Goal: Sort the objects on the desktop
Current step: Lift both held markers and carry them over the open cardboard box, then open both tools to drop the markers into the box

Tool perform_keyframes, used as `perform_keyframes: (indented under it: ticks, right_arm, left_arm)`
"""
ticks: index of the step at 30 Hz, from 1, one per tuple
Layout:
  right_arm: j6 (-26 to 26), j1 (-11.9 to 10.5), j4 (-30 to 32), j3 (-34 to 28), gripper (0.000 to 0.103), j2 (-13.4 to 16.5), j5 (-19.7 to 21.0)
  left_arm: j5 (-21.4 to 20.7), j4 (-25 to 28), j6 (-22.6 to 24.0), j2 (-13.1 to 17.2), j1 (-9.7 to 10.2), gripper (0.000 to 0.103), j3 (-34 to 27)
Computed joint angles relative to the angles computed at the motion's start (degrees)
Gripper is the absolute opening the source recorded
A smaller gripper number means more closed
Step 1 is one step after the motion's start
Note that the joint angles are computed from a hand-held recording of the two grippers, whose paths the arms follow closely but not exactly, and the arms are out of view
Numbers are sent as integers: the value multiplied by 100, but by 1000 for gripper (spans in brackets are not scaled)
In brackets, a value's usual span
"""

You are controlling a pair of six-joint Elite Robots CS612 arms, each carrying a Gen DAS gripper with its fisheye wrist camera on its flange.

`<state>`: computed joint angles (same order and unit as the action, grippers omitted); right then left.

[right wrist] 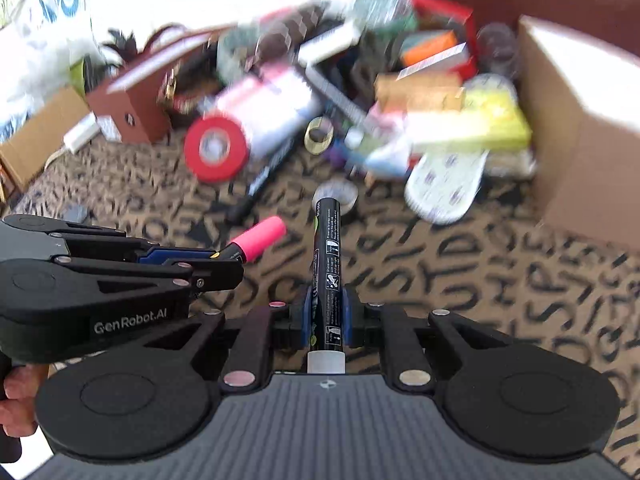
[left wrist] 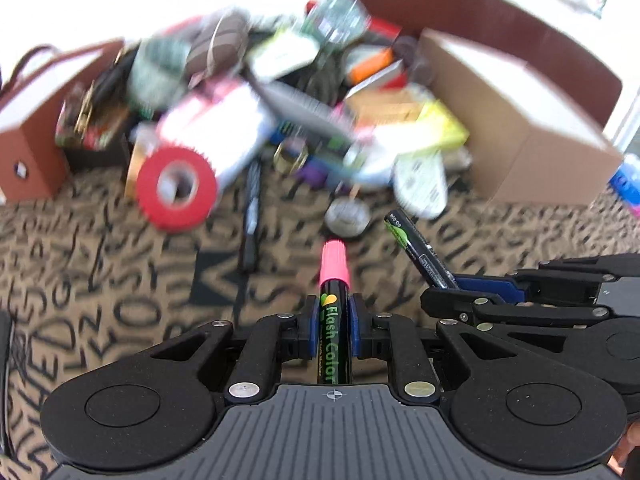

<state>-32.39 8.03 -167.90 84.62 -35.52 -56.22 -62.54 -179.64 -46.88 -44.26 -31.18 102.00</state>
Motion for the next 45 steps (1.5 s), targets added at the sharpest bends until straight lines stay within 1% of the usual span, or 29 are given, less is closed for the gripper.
perform_keyframes:
  ticks: [4, 10, 14, 17, 20, 24, 26, 29, 31, 35, 39, 42, 44, 45]
  right_arm:
    - [239, -101, -357, -81, 18, -28, 214]
    - [774, -291, -837, -367, 18, 14, 316]
    - [1193, -421, -1165, -697, 18, 101, 161]
    - [1470, -512, -1249, -1038, 18, 211, 43]
    - [1622, -560, -1230, -1427, 18, 350, -198]
    - [1640, -580, -999, -2026, 18, 609, -592]
    - [1671, -590, -855, -2375, 18, 787, -755]
    - [1710, -616, -428, -3001, 18, 1131, -897]
    - [1680, -617, -114, -3362, 18, 1340, -1048]
    - [1507, -601, 464, -3931, 18, 1690, -1350]
    - [1439, -573, 1089, -4553, 18, 2037, -1517]
    - [1369, -549, 1347, -4814, 18, 2182, -1561]
    - [1346, -540, 1449, -4938, 18, 2252, -1577]
    - [1346, -537, 1501, -5002, 18, 2287, -1586]
  left_arm:
    - [13, -214, 324, 14, 23, 11, -253]
    - [-150, -502, 871, 122, 80, 11, -822]
    - [-117, -479, 1370, 322, 95, 11, -1449]
    - [-284, -256, 1614, 544, 149, 11, -2061]
    - [-432, -48, 1784, 822, 194, 11, -2704]
    - [-487, 305, 1913, 1250, 243, 11, -3575]
    - [-590, 497, 1874, 1490, 296, 11, -4001]
    - [-897, 852, 1777, 1871, 401, 11, -4639]
    - [-987, 1137, 1752, 2143, 458, 12, -5082]
    - [-1104, 1704, 1689, 2550, 550, 12, -5743]
    - [-1226, 2132, 1652, 2795, 610, 12, -6156]
    - [-1326, 2313, 1659, 2944, 638, 9, -6432]
    - [-1346, 2383, 1679, 2999, 643, 9, -6533]
    - [-1335, 2429, 1686, 3015, 643, 16, -6558]
